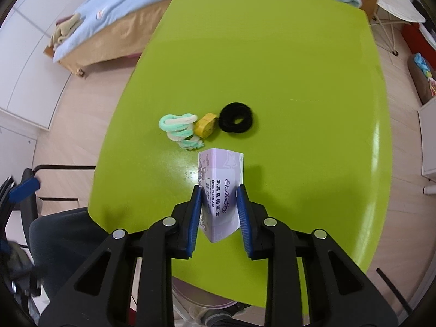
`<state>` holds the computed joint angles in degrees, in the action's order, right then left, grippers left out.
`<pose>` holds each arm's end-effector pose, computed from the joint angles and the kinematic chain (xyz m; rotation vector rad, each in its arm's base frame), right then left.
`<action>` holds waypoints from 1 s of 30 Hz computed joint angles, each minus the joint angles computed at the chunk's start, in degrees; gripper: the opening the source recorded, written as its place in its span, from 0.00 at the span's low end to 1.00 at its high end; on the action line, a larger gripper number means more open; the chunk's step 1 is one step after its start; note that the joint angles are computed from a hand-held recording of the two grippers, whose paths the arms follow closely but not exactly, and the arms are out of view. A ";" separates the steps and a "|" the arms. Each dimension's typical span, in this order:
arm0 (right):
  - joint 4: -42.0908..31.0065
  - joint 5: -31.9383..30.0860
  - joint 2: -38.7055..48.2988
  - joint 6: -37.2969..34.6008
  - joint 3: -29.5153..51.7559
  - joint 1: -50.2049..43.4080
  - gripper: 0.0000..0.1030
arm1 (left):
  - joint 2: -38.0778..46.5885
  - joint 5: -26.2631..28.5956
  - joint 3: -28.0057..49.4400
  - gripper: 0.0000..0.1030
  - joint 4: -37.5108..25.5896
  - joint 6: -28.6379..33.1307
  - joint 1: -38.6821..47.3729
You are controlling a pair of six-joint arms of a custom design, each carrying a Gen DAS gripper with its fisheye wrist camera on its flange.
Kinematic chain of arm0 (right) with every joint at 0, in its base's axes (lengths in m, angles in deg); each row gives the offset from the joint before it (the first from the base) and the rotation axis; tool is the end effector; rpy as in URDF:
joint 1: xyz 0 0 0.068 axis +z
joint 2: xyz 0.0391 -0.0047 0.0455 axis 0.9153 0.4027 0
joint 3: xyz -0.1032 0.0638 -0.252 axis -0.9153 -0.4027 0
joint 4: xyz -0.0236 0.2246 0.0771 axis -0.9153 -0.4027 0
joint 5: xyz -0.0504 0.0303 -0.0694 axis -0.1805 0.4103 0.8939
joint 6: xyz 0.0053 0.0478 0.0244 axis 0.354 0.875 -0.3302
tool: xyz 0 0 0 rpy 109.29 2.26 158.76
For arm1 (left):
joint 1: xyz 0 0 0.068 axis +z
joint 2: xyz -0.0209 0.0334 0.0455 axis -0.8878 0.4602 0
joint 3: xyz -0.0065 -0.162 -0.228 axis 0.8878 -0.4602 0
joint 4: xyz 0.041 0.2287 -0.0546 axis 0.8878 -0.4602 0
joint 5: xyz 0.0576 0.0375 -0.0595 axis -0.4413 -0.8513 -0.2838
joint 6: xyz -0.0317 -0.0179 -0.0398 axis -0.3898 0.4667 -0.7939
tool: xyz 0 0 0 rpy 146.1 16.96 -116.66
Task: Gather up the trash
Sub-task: 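Grasp the green-white hair ties with the left tool while the right tool holds the package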
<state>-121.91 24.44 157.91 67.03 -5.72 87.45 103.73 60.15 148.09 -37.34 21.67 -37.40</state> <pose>0.2447 0.1068 0.2653 -0.7533 2.8514 0.5030 0.0722 0.0167 0.3291 0.0253 2.5750 -0.3382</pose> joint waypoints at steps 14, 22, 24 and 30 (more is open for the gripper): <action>-0.32 0.14 -0.71 -1.10 -0.89 -3.49 0.25 | 14.77 -7.33 -1.82 0.93 15.47 -10.03 -14.62; -0.59 0.81 -0.93 -1.75 -1.44 -4.84 0.25 | 24.16 -11.52 -2.92 0.93 21.74 -11.49 -19.32; -0.61 0.91 -0.93 -1.99 -1.64 -5.22 0.25 | 26.29 -12.06 -3.29 0.93 22.98 -12.01 -20.10; -0.94 1.38 -0.94 -2.33 -1.70 -5.61 0.25 | 30.16 -14.78 -4.76 0.92 27.08 -14.36 -22.97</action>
